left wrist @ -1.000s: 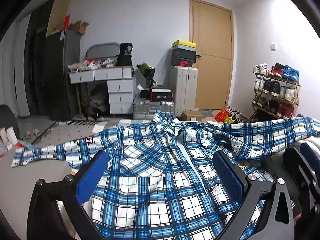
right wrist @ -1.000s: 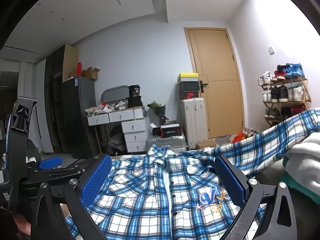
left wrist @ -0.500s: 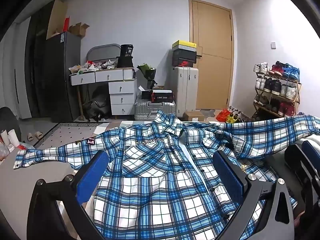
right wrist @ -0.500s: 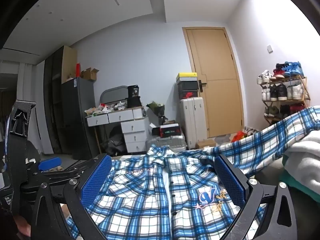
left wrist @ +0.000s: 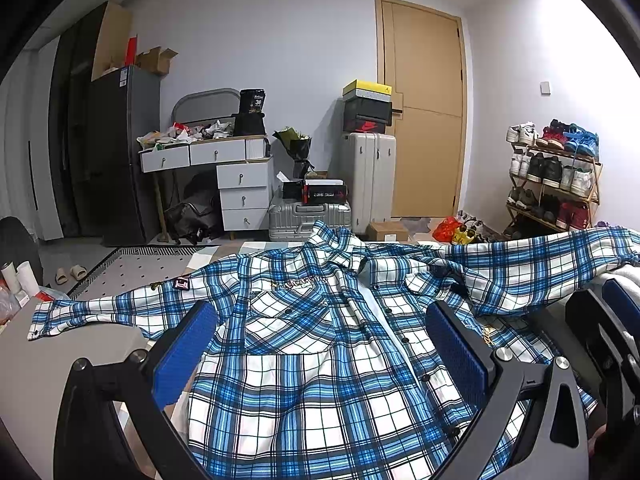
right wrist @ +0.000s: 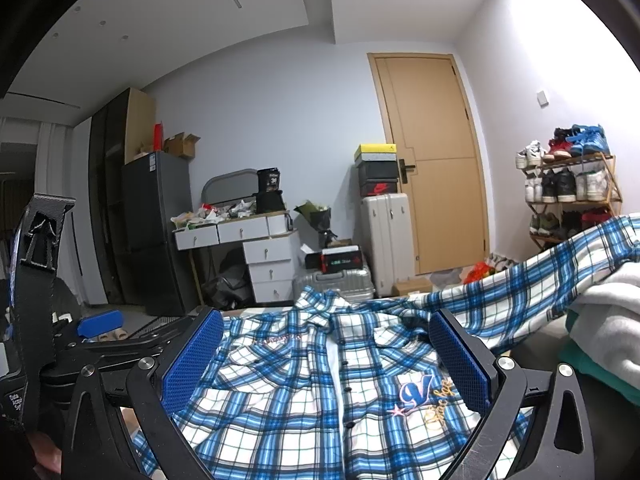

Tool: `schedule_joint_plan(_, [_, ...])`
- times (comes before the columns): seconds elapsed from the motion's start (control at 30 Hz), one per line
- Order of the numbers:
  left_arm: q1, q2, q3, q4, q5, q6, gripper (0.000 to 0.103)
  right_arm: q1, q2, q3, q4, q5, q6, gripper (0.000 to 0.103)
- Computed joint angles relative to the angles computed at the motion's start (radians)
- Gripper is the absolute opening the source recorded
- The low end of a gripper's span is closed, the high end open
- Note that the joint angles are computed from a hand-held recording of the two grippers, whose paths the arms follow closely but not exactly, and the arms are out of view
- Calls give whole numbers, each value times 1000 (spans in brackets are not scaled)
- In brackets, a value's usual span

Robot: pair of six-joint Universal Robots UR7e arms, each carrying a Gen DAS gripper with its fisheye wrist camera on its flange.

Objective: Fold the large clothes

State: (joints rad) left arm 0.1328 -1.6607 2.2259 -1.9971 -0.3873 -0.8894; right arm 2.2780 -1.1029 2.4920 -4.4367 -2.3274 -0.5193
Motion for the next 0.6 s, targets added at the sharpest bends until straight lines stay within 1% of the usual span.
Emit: schedule_joint_plan(0.6, [0, 2, 1, 19, -3, -13, 102, 5, 3, 3, 6, -3, 6, 103])
